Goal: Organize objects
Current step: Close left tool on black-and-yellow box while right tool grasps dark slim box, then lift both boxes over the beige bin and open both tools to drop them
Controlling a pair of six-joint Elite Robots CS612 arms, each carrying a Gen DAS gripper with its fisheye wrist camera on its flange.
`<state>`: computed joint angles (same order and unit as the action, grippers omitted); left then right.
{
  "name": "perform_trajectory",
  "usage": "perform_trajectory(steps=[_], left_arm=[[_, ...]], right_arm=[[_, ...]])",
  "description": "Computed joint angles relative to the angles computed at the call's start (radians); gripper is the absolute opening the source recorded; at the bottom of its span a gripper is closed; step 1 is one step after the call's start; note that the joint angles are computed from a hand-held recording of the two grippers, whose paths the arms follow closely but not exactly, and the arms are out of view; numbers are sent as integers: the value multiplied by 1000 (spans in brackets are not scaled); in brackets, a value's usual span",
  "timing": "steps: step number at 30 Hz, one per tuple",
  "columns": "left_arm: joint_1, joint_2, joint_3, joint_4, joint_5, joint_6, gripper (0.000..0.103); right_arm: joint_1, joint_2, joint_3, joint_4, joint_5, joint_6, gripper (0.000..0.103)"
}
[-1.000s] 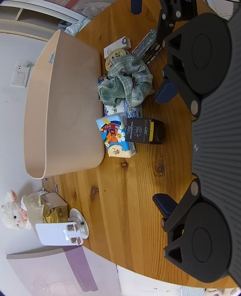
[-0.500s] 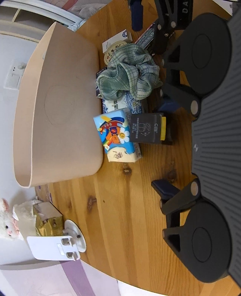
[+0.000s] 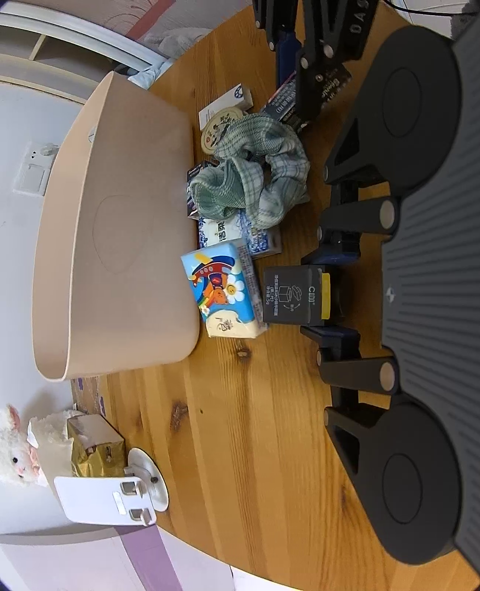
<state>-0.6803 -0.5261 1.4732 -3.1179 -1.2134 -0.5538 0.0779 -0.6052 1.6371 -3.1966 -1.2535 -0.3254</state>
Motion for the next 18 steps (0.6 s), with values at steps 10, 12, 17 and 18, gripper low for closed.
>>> perform_trajectory(steps=[10, 12, 17, 18], left_arm=[[-24, -44, 65, -86, 84, 10, 34], [-27, -50, 71, -103, 100, 22, 34], [-30, -61, 70, -146, 144, 54, 34], [-30, -62, 67, -156, 154, 64, 34]], right_arm=[[-19, -33, 64, -164, 8, 65, 22], [-23, -37, 70, -204, 7, 82, 22], [-33, -45, 71, -289, 12, 124, 22], [-35, -47, 69, -305, 12, 130, 22]])
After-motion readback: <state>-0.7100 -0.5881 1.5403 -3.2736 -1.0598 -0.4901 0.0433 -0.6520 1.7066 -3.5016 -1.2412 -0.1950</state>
